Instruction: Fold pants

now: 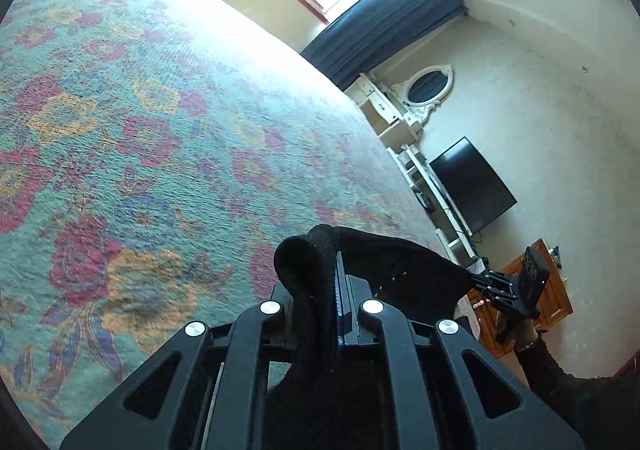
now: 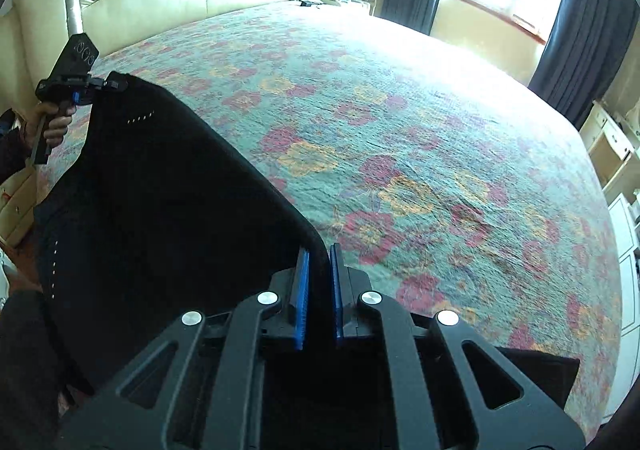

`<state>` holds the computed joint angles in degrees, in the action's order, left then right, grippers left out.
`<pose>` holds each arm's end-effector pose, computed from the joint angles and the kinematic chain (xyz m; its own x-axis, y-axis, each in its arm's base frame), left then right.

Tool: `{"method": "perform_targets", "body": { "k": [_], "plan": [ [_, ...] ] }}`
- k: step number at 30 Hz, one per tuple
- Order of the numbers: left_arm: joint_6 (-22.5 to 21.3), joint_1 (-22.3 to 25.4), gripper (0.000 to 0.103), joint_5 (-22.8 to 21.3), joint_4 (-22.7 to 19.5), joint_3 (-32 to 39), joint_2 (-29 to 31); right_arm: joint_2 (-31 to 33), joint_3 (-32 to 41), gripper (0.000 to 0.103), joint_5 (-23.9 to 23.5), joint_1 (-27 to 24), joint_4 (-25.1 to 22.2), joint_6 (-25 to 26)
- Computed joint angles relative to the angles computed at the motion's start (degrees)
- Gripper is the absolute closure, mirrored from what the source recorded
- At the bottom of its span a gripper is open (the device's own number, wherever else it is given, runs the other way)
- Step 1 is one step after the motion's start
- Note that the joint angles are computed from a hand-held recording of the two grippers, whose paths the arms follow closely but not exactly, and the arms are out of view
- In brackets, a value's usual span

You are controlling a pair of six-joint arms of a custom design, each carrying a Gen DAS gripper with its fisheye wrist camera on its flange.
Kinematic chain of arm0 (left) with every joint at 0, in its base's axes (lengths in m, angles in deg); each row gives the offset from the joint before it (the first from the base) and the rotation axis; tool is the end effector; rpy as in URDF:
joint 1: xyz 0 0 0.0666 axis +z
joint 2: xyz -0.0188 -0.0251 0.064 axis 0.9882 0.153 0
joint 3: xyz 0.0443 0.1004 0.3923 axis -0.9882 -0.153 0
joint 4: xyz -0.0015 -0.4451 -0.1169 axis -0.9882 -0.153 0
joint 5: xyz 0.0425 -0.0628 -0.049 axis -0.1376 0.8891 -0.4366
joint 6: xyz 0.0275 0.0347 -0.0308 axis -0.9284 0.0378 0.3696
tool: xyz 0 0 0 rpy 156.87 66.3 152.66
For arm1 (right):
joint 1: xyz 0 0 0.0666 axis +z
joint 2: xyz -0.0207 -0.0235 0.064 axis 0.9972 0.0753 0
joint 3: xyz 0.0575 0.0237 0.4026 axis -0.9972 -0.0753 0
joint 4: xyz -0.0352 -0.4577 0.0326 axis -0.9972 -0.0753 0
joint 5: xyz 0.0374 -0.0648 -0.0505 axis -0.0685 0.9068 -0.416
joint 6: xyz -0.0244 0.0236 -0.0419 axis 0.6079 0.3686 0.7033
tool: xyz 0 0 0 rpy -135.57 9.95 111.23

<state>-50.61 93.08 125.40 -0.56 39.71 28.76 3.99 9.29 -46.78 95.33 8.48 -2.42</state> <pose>0.6305 0.1008 0.4134 -0.7996 -0.1824 -0.5722 0.3738 0.5947 -0.7118 0.5387 0.0958 0.5221 -0.6483 -0.4431 -0.6192 -0.4875 0.8662 -0.1095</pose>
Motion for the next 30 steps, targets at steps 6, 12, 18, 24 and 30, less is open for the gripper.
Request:
{"method": "perform_targets", "body": {
  "k": [6, 12, 18, 24, 30],
  "plan": [
    [2.20, 2.05, 0.093, 2.78, 3.95, -13.18, -11.36, -13.61, -15.71, 0.093, 0.74, 2.78, 3.57, -1.65],
    [6.02, 5.00, 0.075, 4.97, 2.60, -22.43, -16.88, -19.77, -24.92, 0.092, 1.70, 5.34, 2.72, -2.07],
    [15.39, 7.05, 0.053, 0.08, 2.37, -30.60, -21.57, -22.10, -30.18, 0.092, 1.57, 7.59, 1.82, -2.88],
    [37.06, 9.83, 0.051, 0.10, 15.82, -40.35, -29.35, -22.06, -30.76, 0.091, 4.10, 9.06, 2.16, -2.49],
    [43.58, 6.09, 0.051, -3.71, 19.39, -41.62, -33.92, -21.60, -30.80, 0.090, 5.14, 9.62, 2.62, -3.18]
  ]
}}
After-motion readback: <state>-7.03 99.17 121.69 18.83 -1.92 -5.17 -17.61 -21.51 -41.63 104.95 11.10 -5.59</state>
